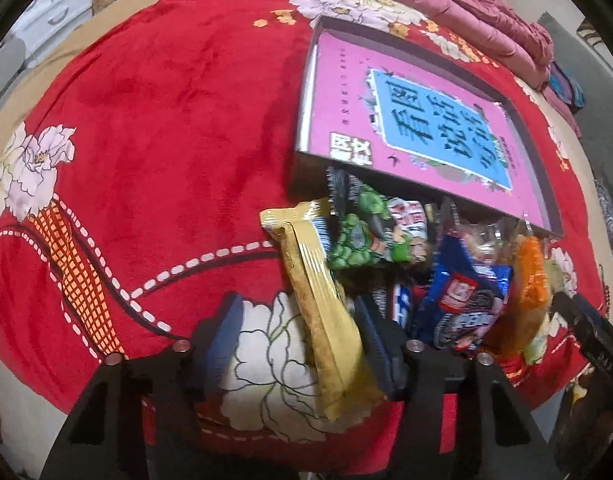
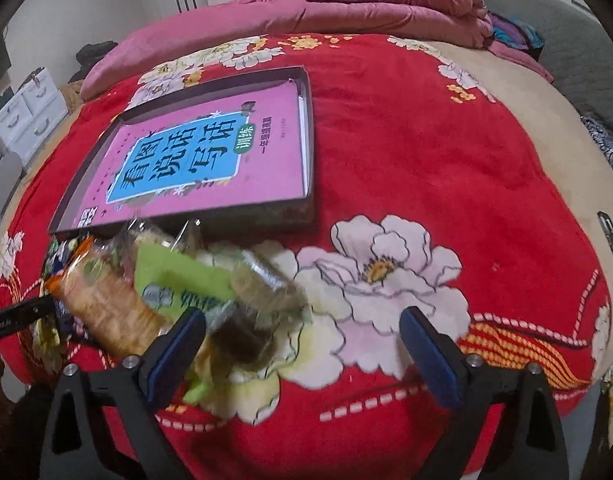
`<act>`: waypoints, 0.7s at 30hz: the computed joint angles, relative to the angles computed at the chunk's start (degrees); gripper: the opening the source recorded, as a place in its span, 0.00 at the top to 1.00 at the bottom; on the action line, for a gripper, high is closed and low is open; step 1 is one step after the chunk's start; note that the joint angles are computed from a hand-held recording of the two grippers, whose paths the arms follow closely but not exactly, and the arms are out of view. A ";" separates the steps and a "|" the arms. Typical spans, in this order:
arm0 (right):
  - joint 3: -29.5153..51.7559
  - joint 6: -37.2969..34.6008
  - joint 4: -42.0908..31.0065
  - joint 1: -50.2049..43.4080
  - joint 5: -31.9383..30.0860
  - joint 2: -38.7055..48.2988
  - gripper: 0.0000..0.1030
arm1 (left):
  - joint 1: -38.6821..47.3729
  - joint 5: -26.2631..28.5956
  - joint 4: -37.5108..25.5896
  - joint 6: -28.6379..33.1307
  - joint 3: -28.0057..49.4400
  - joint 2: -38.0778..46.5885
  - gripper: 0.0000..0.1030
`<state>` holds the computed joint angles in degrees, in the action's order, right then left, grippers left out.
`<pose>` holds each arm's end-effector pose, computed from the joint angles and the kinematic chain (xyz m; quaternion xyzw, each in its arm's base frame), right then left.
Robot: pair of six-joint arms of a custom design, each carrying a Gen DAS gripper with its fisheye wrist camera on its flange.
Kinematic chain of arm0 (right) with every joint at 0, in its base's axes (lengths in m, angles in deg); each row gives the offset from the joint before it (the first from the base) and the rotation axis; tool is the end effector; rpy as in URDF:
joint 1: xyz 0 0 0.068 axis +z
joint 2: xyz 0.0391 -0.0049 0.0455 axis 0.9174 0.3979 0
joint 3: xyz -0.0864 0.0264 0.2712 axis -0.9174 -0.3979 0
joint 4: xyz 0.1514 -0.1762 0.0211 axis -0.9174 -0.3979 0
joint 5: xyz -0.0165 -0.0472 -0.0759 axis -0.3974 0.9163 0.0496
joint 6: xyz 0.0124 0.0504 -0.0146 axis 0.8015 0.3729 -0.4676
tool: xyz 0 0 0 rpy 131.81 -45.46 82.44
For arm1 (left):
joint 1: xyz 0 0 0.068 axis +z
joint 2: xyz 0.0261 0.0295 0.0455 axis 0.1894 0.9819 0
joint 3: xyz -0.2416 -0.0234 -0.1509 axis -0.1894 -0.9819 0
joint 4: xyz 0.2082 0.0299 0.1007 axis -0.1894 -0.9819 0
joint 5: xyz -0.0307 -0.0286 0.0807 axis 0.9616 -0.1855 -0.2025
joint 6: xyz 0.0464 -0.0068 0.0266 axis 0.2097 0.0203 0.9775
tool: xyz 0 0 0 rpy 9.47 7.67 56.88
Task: Organize snacks
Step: 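Grasp the gold-wrapped bar with the left tool while the right tool grasps a clear packet, then carry the gold bar with the left tool while the right tool carries the packet over the tray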
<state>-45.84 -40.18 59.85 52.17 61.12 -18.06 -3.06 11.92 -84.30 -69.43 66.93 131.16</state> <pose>0.1356 -0.0341 0.1728 0.2051 0.9456 -0.0008 0.2524 0.2644 -0.0712 0.1501 0.1099 0.9763 -0.0970 0.1590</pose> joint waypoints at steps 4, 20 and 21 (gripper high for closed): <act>0.72 -2.90 4.04 -1.25 -3.55 5.01 0.32 | -0.25 -0.50 1.06 0.68 -0.02 0.65 0.50; 1.36 -7.15 7.41 2.18 -4.31 8.51 0.70 | 3.07 2.56 3.71 3.45 0.46 2.28 0.83; 1.07 -7.09 7.22 1.58 -4.92 7.52 0.71 | 3.23 2.84 3.53 3.73 0.41 2.02 0.83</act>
<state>-44.77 -47.27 67.08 53.75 56.20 -10.54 0.17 14.76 -80.77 -65.70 67.34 133.17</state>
